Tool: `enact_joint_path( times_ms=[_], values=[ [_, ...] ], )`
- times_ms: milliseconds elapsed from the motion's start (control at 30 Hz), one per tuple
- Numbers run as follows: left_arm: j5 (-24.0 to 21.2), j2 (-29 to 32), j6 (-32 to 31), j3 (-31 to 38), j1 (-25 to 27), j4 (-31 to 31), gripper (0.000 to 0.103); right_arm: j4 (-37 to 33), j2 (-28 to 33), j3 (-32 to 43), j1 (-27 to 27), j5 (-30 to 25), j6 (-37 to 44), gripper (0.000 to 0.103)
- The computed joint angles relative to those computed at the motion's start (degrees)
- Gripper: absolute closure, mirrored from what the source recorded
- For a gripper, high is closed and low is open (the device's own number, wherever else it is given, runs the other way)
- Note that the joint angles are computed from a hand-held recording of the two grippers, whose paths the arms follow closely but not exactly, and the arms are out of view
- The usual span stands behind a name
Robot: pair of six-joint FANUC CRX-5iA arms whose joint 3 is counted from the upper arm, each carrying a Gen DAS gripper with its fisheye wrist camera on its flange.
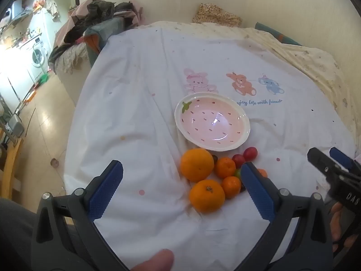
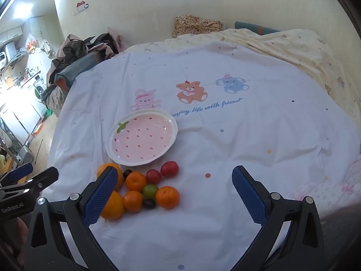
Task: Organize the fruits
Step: 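Grasp a large orange from the fruit cluster with the left gripper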
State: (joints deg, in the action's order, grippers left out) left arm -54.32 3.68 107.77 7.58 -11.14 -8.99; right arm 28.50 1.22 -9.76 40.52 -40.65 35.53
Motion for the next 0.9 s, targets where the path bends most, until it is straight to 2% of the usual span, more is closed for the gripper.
enact_joint_path(
  times_ms=[167, 267, 300, 367, 467, 633, 667, 700, 733, 900],
  values=[
    [-2.94, 0.87, -1.70, 2.01, 0.60, 2.04, 0.000, -10.08, 1.11, 6.18, -2.76, -2.87, 10.22, 0.000],
    [-7.08, 3.07, -3.05, 4.79, 0.89, 3.16, 0.000, -18.99, 3.35, 12.41, -5.78, -7.14, 18.49, 0.000],
    [-7.12, 3.98, -4.74, 4.96, 2.02, 4.39, 0.000, -20.74, 4.30, 14.16, -6.57, -8.74, 20.38, 0.000],
    [-10.04, 5.74, -7.00, 6.73, 2.44, 5.49, 0.000, -23.10, 6.47, 17.59, -7.90, -12.08, 23.22, 0.000],
    [-14.22, 8.34, -8.68, 9.21, 2.03, 5.59, 0.000, -23.36, 9.51, 21.21, -8.61, -16.51, 24.65, 0.000],
    [-18.60, 11.66, -9.54, 11.52, 3.09, 6.32, 0.000, -26.08, 15.34, 27.44, -9.74, -24.33, 28.84, 0.000],
    [-20.08, 12.49, -9.72, 12.48, 2.90, 5.84, 0.000, -27.14, 15.87, 27.77, -10.14, -24.69, 28.99, 0.000],
    [-24.52, 14.05, -10.10, 15.85, 2.03, 2.39, 0.000, -27.87, 16.00, 27.71, -10.48, -24.59, 28.92, 0.000],
    [-25.95, 15.03, -10.70, 16.87, 1.75, 1.94, 0.000, -28.54, 16.17, 27.65, -10.79, -24.62, 28.65, 0.000],
    [-29.99, 19.19, -14.35, 17.41, 2.00, 7.01, 0.004, -28.05, 17.46, 28.37, -11.32, -25.89, 26.79, 0.000]
  ],
)
